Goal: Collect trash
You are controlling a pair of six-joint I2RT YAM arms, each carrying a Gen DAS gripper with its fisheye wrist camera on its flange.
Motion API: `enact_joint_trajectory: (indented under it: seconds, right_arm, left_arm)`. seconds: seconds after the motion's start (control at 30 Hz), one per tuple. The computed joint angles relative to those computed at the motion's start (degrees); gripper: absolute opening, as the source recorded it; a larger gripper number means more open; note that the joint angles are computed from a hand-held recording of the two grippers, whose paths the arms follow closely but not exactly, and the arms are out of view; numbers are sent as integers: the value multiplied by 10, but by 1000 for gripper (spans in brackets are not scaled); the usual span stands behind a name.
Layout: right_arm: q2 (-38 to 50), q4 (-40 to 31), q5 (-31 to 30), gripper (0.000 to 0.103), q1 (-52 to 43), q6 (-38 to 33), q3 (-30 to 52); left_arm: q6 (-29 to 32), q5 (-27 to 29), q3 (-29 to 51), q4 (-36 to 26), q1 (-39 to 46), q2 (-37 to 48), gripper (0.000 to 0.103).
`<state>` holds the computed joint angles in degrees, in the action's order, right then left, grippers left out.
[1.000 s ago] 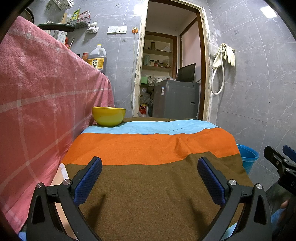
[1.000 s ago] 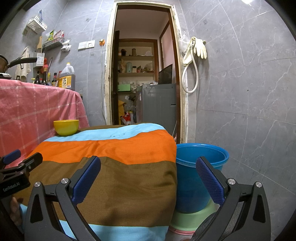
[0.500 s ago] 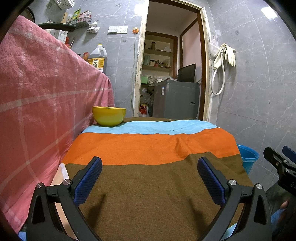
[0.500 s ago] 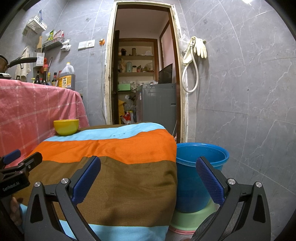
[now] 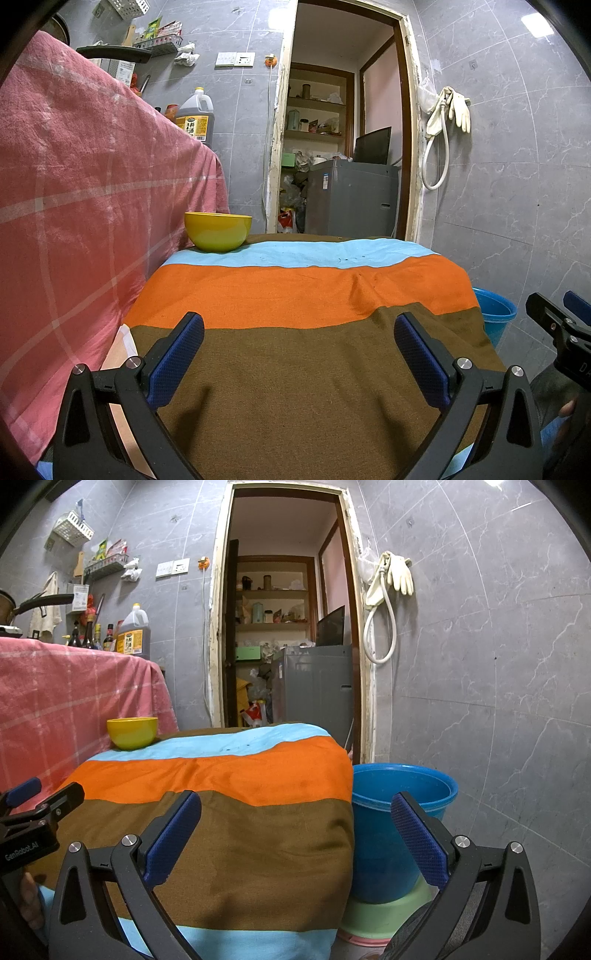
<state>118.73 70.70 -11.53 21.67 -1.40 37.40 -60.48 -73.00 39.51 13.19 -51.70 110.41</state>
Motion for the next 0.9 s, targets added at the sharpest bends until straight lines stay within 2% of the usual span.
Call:
enact_joint_trajectory:
  seconds: [0.43,0.63,0.9]
  right_arm:
    - [-1,-2,0,103,0,0,0]
    - [-2,-3,-1,103,-1,0,1]
    - [-3,-5,-2,103,-1,-1,1]
  left_arm:
    - [4,-4,-2,4,-2,-1,101]
    - [-22,-13,10,-29,-7,5,101]
    - [-30,-16,11,-40,-10,5,101]
